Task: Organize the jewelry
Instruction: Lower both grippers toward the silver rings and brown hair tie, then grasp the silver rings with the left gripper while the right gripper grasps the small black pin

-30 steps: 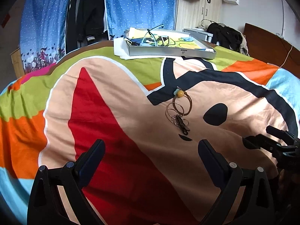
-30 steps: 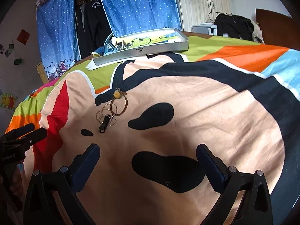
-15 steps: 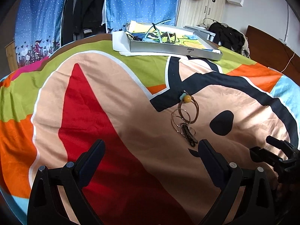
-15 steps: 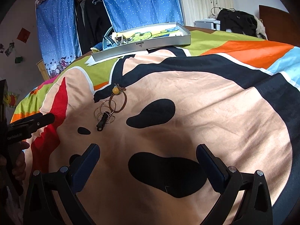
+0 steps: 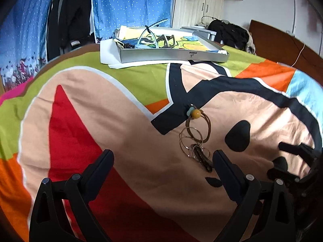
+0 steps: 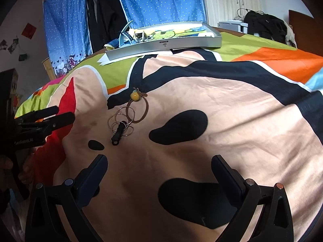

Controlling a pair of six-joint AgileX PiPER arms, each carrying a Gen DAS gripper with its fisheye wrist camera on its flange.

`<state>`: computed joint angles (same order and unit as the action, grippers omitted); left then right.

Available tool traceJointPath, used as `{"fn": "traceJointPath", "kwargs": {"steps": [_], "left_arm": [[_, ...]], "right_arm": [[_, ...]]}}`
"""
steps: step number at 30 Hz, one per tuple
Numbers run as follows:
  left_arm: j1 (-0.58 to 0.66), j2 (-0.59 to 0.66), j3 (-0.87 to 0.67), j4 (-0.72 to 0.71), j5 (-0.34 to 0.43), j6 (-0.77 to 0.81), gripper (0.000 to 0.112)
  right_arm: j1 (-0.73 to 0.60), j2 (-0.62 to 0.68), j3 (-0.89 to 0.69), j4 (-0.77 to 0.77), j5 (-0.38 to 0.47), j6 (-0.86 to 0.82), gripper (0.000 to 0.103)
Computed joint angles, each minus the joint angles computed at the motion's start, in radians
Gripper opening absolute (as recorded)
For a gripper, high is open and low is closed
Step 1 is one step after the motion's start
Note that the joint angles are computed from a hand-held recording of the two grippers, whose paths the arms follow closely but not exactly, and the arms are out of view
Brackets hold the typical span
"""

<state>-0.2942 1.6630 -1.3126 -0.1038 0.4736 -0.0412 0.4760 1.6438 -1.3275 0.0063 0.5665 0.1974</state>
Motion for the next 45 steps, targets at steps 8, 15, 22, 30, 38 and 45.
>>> {"fn": "traceJointPath", "kwargs": {"steps": [8,15,22,30,38,45], "left_arm": [[0.111,0.106,-0.113,-0.420,0.100,0.371,0.045],[0.169,0.180,-0.190,-0.630,0.243,0.553,0.027],[0.149,0.275,-0.320,-0.538,0.359,0.478,0.018],[0.172,0.312,-0.347,-0.570,0.401,0.483,0.017],[0.188,0.348,-0.380,-0.575,0.428,0.443,0.003],[0.184,0.344,-0.378,-0.568,0.420,0.427,0.000]], "right_arm": [[0.020,0.115,-0.124,0.060,0.031,-0.055,0.090],[-0.002,0.235,-0.269,0.152,0.098,-0.125,0.073],[-0.026,0.302,-0.348,0.169,0.160,-0.129,0.058],[-0.030,0.349,-0.412,0.177,0.189,-0.151,0.052],[-0.031,0.384,-0.460,0.171,0.227,-0.157,0.046],[-0.028,0.405,-0.493,0.183,0.243,-0.182,0.040]]}}
